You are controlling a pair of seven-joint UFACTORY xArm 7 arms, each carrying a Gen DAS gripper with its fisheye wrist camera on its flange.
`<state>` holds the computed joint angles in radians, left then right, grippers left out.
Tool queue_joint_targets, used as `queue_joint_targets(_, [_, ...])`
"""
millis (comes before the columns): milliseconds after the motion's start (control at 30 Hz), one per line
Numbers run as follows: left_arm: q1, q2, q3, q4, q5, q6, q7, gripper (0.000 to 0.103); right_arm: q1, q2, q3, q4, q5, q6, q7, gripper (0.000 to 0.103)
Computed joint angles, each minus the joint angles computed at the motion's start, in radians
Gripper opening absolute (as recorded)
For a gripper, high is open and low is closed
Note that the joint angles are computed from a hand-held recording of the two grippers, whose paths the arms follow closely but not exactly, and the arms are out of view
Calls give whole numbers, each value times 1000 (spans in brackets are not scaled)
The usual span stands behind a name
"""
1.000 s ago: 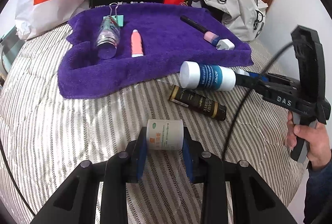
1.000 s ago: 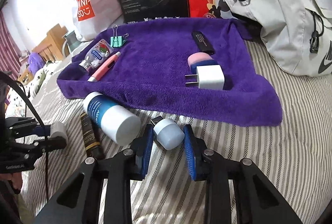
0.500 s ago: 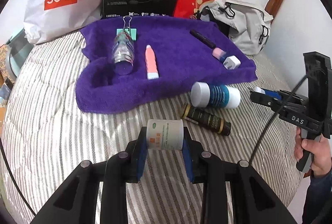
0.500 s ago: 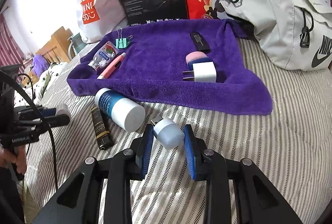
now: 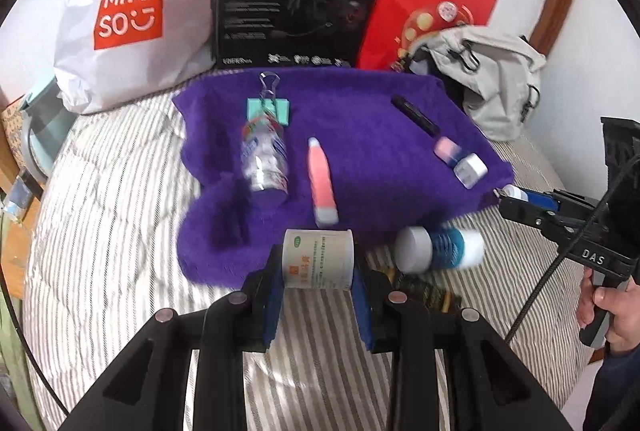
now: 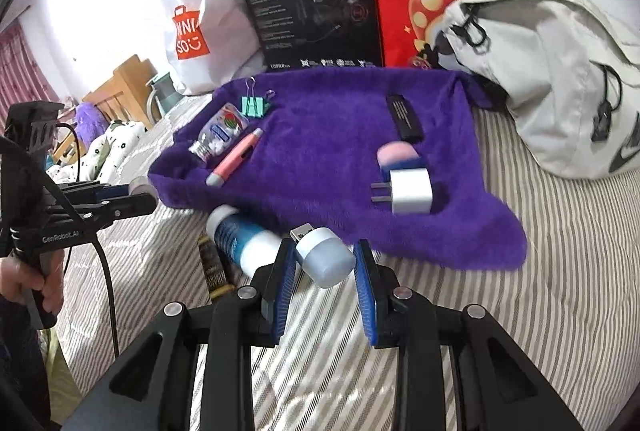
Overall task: Organize rigid objects
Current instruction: 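Set the white roll on the towel with left while right sets the USB light there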
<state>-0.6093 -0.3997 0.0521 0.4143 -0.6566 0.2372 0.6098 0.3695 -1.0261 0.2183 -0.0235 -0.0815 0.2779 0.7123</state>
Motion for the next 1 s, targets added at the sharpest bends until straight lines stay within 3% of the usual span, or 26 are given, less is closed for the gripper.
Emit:
queue_joint_targets(300, [57, 141, -29, 108, 0, -6, 2, 29, -71, 302, -104, 142, 9, -157, -175, 30])
queue_joint_targets(500, [129, 196, -83, 146, 40, 2, -26, 29, -85, 521, -134, 247, 39, -185, -290, 30])
queue_joint_targets(800, [186, 230, -130, 166, 118, 16, -88, 29, -134, 640, -79, 305, 44, -179, -344, 30])
queue_joint_targets(1000, [220, 239, -161, 175, 234, 37, -175, 29, -110, 643, -102, 321, 56, -146, -399, 31])
